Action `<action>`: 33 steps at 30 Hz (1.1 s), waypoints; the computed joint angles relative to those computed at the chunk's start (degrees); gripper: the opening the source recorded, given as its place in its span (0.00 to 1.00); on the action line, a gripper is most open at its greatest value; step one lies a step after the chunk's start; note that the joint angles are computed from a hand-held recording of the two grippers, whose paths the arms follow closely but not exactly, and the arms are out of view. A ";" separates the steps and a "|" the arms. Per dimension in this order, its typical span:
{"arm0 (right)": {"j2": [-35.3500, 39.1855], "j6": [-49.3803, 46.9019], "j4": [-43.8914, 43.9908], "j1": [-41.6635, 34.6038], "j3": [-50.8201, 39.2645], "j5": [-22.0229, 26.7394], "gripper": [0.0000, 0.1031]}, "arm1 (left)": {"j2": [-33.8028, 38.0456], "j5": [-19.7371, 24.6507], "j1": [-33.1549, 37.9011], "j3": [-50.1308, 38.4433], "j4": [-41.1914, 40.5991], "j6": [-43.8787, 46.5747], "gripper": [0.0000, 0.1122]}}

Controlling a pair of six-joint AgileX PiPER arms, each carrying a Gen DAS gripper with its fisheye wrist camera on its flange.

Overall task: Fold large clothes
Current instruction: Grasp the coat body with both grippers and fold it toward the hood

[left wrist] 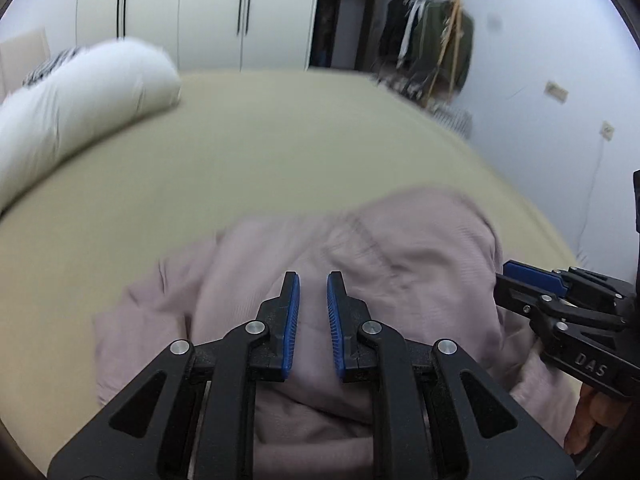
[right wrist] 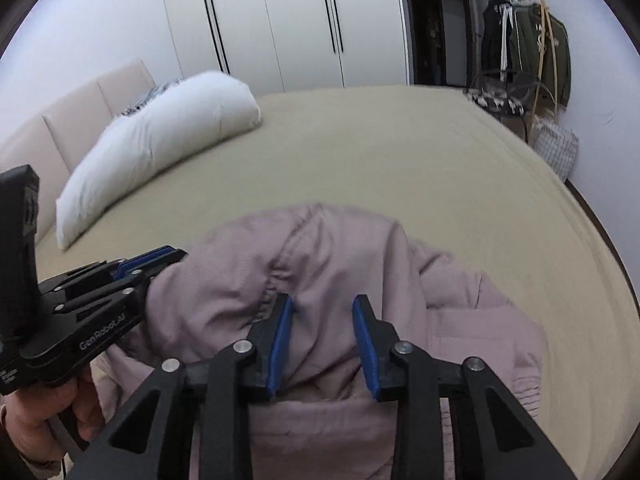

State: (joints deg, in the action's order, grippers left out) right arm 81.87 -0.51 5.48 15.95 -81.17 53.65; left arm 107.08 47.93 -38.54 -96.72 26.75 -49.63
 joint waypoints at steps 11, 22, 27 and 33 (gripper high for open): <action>0.06 0.50 -3.28 1.59 3.36 -2.35 0.25 | -7.19 -9.76 2.55 14.50 -0.07 -5.66 0.12; 19.14 3.94 -2.93 2.58 -18.04 2.82 0.25 | 1.76 -5.88 5.95 5.42 -2.13 -0.41 0.12; 21.47 5.07 -0.27 0.64 -11.34 -5.47 0.25 | 4.28 -9.13 7.54 5.39 -3.42 0.75 0.12; 20.94 9.30 -7.86 3.62 -9.09 -7.64 0.25 | 2.06 -10.94 6.74 9.43 -2.88 -1.57 0.12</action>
State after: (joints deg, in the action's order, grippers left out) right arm 102.81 8.79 -2.37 19.58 -90.27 46.00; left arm 109.14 36.99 -31.80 -87.29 23.88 -51.20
